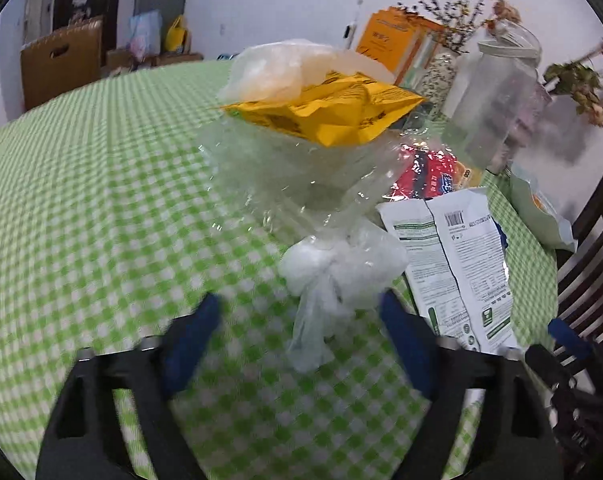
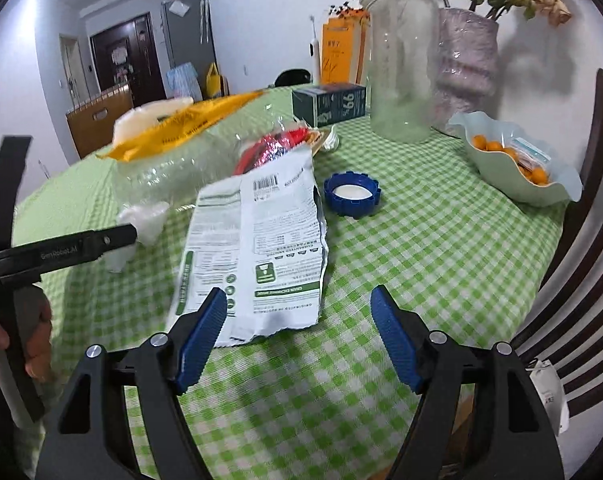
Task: Collect trash
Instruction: 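Return both tools to the table and grasp the clear plastic bag with the left tool, then grasp the white paper packet with the right tool while the left tool holds the plastic bag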
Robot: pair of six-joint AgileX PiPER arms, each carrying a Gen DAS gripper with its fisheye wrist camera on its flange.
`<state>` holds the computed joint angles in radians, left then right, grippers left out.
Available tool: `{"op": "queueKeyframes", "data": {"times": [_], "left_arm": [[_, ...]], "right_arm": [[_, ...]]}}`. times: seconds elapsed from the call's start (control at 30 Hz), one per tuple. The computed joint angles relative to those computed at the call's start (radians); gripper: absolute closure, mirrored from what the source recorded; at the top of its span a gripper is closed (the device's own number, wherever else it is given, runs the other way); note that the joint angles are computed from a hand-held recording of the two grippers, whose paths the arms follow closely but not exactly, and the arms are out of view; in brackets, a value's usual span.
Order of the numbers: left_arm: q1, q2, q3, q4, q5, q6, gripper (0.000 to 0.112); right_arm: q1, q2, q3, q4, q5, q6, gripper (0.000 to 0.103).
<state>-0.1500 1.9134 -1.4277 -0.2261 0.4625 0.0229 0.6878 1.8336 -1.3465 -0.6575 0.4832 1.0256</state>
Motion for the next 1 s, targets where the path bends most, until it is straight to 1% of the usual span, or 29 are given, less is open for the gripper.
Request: {"op": "queueKeyframes", "data": {"times": [0.03, 0.07, 0.1, 0.13, 0.2, 0.23, 0.33, 0.47, 0.53, 0.6, 0.63, 0.67, 0.73, 0.77, 0.8, 0.83, 0.9, 1.0], "left_arm": [[-0.009, 0.005, -0.013, 0.025, 0.017, -0.005, 0.053], [-0.016, 0.004, -0.012, 0.01, 0.012, 0.017, 0.064], [-0.017, 0.003, -0.019, -0.035, 0.03, 0.079, 0.079], [-0.02, 0.009, -0.038, -0.047, 0.06, 0.102, 0.093], [-0.023, 0.005, -0.041, -0.049, 0.064, 0.111, 0.101], [-0.026, 0.001, -0.04, -0.039, 0.065, 0.102, 0.103], [-0.024, -0.006, -0.036, -0.022, 0.064, 0.074, 0.104], [0.007, -0.024, -0.018, -0.09, 0.079, 0.137, 0.104], [0.041, -0.041, 0.022, -0.158, 0.071, 0.215, 0.104], [0.056, -0.039, 0.029, -0.192, 0.071, 0.255, 0.104], [0.062, -0.042, 0.03, -0.205, 0.077, 0.268, 0.104], [0.072, -0.047, 0.04, -0.22, 0.077, 0.291, 0.104], [0.071, -0.051, 0.048, -0.217, 0.069, 0.294, 0.104], [0.057, -0.046, 0.047, -0.197, 0.054, 0.272, 0.104], [0.056, -0.053, 0.051, -0.195, 0.045, 0.272, 0.104], [0.054, -0.051, 0.044, -0.198, 0.04, 0.274, 0.105], [0.062, -0.076, 0.06, -0.234, 0.017, 0.307, 0.105], [0.077, -0.1, 0.074, -0.263, -0.022, 0.317, 0.105]], "right_arm": [[-0.01, 0.013, -0.018, 0.024, 0.0, -0.025, 0.032], [-0.018, 0.024, -0.035, 0.048, -0.001, -0.045, 0.032], [-0.026, 0.034, -0.05, 0.073, -0.004, -0.069, 0.032], [-0.035, 0.054, -0.081, 0.111, 0.004, -0.108, 0.032], [-0.046, 0.101, -0.15, 0.168, 0.026, -0.176, 0.032], [-0.047, 0.129, -0.192, 0.186, 0.053, -0.204, 0.032], [-0.052, 0.201, -0.302, 0.223, 0.129, -0.262, 0.032], [-0.048, 0.268, -0.396, 0.245, 0.197, -0.301, 0.032], [-0.041, 0.281, -0.416, 0.239, 0.213, -0.306, 0.032], [-0.038, 0.294, -0.438, 0.252, 0.232, -0.325, 0.032], [-0.042, 0.296, -0.438, 0.27, 0.225, -0.336, 0.032], [-0.048, 0.293, -0.43, 0.292, 0.207, -0.35, 0.037], [-0.047, 0.29, -0.42, 0.284, 0.191, -0.348, 0.042], [-0.037, 0.284, -0.411, 0.239, 0.191, -0.313, 0.05], [-0.027, 0.28, -0.404, 0.189, 0.202, -0.269, 0.091], [-0.023, 0.28, -0.403, 0.178, 0.209, -0.254, 0.101], [-0.029, 0.252, -0.355, 0.197, 0.158, -0.256, 0.103], [-0.016, 0.212, -0.31, 0.171, 0.111, -0.227, 0.103]]}}
